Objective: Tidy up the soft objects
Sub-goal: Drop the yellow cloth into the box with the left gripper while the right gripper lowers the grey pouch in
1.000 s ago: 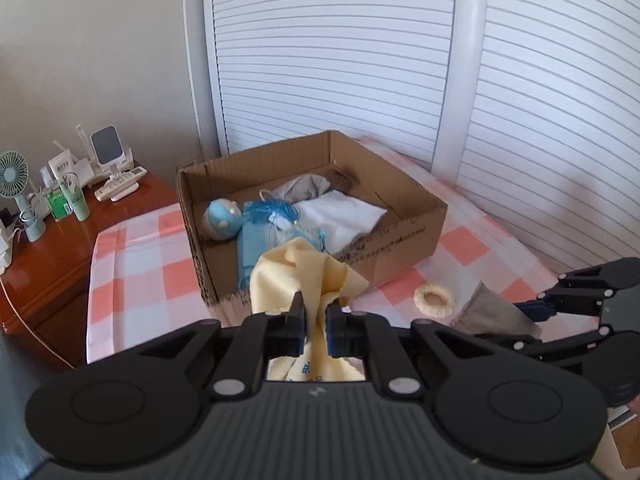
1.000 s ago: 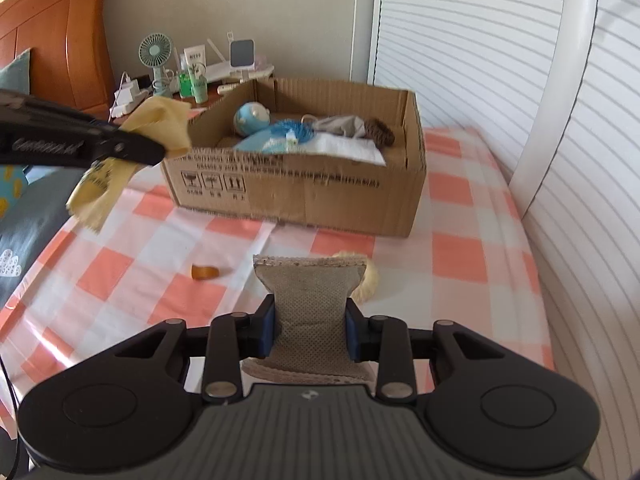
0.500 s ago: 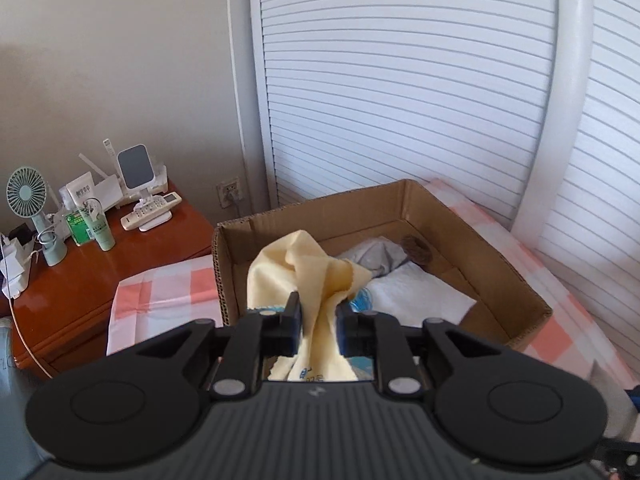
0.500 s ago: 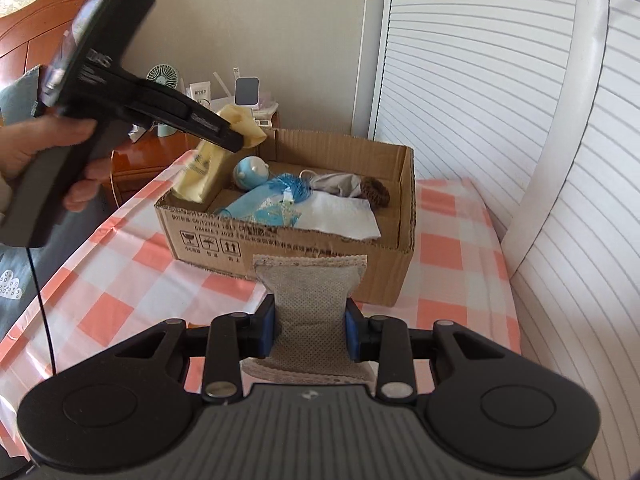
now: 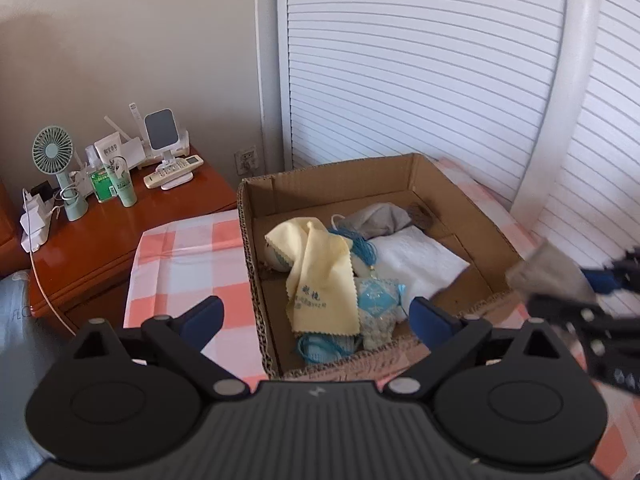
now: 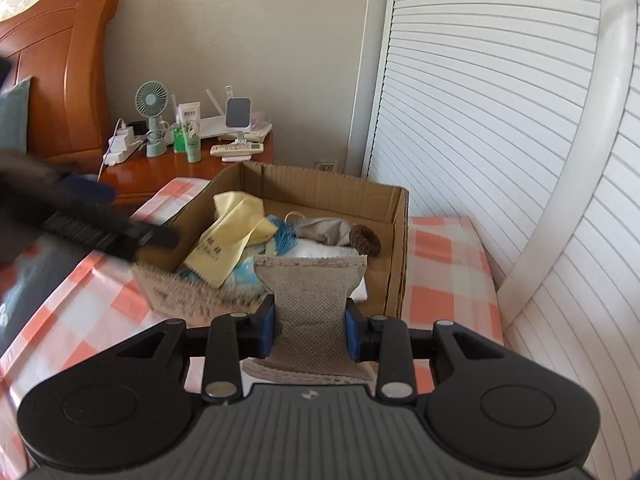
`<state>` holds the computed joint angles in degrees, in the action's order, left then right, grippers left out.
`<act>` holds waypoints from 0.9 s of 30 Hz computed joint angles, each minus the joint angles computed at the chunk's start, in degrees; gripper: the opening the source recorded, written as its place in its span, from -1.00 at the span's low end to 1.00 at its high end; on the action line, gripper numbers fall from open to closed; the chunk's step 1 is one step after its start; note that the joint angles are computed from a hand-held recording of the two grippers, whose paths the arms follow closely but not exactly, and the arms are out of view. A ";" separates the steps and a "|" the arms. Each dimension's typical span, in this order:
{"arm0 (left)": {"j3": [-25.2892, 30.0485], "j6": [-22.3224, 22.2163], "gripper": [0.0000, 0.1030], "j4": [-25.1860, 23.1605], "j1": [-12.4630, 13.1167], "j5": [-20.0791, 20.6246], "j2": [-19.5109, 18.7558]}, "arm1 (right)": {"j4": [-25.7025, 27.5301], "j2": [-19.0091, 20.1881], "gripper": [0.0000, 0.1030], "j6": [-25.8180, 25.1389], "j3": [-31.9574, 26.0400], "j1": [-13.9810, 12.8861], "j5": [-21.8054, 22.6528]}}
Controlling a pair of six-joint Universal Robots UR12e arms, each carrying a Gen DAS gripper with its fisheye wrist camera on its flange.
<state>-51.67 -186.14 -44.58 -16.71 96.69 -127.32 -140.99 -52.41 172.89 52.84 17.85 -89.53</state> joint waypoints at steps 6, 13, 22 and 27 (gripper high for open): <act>-5.07 4.24 0.92 2.81 -1.99 6.16 3.38 | 8.12 7.08 -0.26 3.16 -12.80 -0.58 1.42; -9.20 0.76 0.92 2.73 -2.33 5.43 6.06 | 19.11 16.52 -0.26 6.39 -30.08 -0.63 1.92; -11.50 -1.36 0.92 2.35 -2.60 3.63 7.23 | 21.79 23.83 0.86 8.84 -43.22 -0.23 -0.26; -11.79 -2.75 0.92 2.63 -2.63 3.68 7.24 | 16.88 18.08 0.98 9.71 -32.67 -0.28 -1.72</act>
